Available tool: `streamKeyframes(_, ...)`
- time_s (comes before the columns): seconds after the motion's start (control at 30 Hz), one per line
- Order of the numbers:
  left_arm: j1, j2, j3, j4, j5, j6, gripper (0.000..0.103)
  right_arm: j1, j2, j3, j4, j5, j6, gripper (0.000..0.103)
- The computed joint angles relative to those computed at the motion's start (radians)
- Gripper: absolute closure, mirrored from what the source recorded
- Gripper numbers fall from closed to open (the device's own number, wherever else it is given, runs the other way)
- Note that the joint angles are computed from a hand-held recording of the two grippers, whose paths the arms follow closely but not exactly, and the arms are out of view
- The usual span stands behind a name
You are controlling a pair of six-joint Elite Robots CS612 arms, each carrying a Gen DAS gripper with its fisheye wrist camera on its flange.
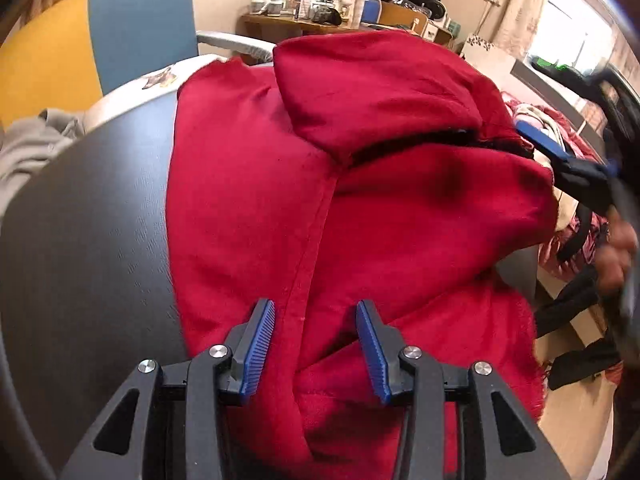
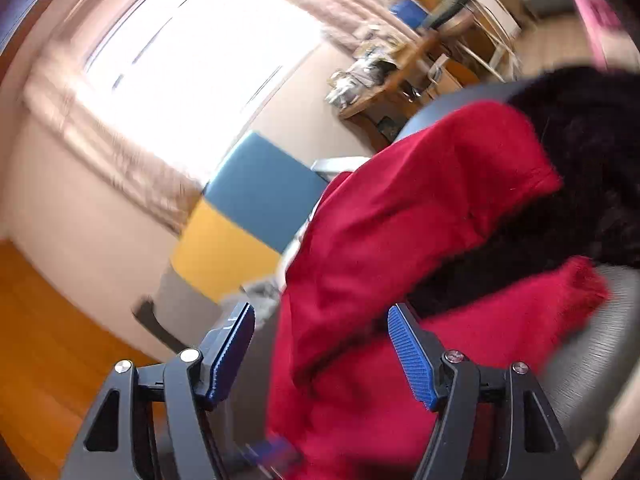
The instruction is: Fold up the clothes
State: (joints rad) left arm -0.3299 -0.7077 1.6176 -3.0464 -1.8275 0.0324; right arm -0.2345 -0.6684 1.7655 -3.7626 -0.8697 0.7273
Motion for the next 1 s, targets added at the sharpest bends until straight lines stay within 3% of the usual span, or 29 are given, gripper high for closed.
streamKeyframes(0.17,0.011,-0.005,-0.004,0.018,-0.014,-0.054,0.060,0.024,0.043,-0.075,0.142,-0.051,0.153,0.032)
streamKeyframes(0.27,0.013,-0.017,-0.001,0.012,-0.003,-0.075,0.060,0.029,0.073,-0.102,0.127,-0.053,0.257,0.035)
streamKeyframes(0.3,0.014,-0.022,0.006,-0.002,0.006,-0.076,0.060,0.031,0.080,-0.109,0.105,-0.064,0.258,0.056)
streamKeyframes(0.33,0.017,-0.029,0.017,-0.021,0.007,-0.081,0.060,0.034,0.084,-0.116,0.092,-0.074,0.251,0.088)
streamKeyframes(0.5,0.054,-0.067,0.098,-0.106,-0.042,-0.147,0.060,0.055,0.051,-0.133,0.089,-0.078,0.096,0.091)
streamKeyframes(0.6,0.078,-0.090,0.160,-0.189,-0.042,-0.224,0.060,0.085,0.037,-0.163,0.054,-0.012,0.015,0.091)
streamKeyframes(0.67,0.098,-0.103,0.195,-0.236,-0.022,-0.278,0.060,0.112,0.041,-0.193,0.045,0.070,-0.030,0.091)
streamKeyframes(0.73,0.119,-0.109,0.215,-0.272,0.005,-0.331,0.060,0.146,0.043,-0.214,0.070,0.144,-0.097,0.091)
streamKeyframes(0.83,0.154,-0.134,0.266,-0.326,0.059,-0.404,0.060,0.229,0.051,-0.247,0.176,0.221,-0.216,0.091)
streamKeyframes(0.97,0.197,-0.159,0.331,-0.375,0.122,-0.497,0.060,0.311,0.090,-0.306,0.322,0.342,-0.287,0.091)
streamKeyframes(1.0,0.207,-0.163,0.343,-0.382,0.136,-0.519,0.060,0.336,0.100,-0.312,0.350,0.370,-0.298,0.086)
